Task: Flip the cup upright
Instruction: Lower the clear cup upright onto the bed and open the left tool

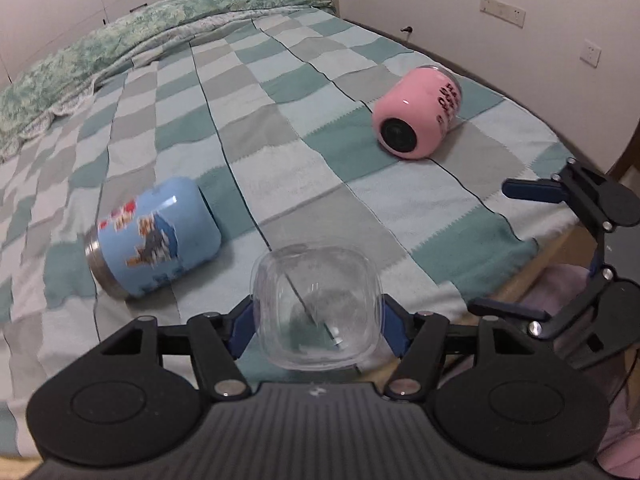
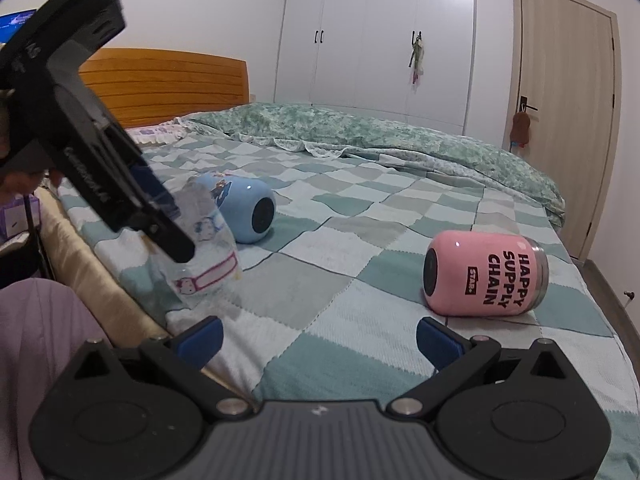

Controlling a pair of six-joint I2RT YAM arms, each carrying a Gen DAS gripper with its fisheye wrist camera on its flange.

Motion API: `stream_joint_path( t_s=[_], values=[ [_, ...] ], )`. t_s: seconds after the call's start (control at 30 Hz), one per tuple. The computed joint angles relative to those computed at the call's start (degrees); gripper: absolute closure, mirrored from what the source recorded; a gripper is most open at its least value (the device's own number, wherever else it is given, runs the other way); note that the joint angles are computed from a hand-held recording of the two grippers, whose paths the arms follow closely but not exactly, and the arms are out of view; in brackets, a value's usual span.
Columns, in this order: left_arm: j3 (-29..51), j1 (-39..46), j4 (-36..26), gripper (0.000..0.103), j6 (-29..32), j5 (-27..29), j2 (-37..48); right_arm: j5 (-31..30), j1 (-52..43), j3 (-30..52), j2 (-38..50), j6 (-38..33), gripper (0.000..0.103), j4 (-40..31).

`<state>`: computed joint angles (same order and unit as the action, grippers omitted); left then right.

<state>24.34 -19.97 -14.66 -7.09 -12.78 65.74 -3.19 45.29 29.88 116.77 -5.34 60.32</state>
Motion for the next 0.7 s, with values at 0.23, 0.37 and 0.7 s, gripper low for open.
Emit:
stream_joint_path(
  t_s=[0.23,0.37,0.7],
  values=[
    [-0.14,2.88,9.81,0.037,-0.44,0.57,6.25,-1.12,-0.71,3.76,3.03,0.28,0.0,-0.69],
    [-3.4,4.91,15.17,0.038,-1.13,2.38,5.68,-1.39,-0.03,5.46,4.24,-0.12,0.0,-1.99],
    [-6.42,5.49,24.72,0.039,-2.3,2.26,5.39,0.69,1.18,6.46,4.94,0.28,0.0,-2.43]
  ],
)
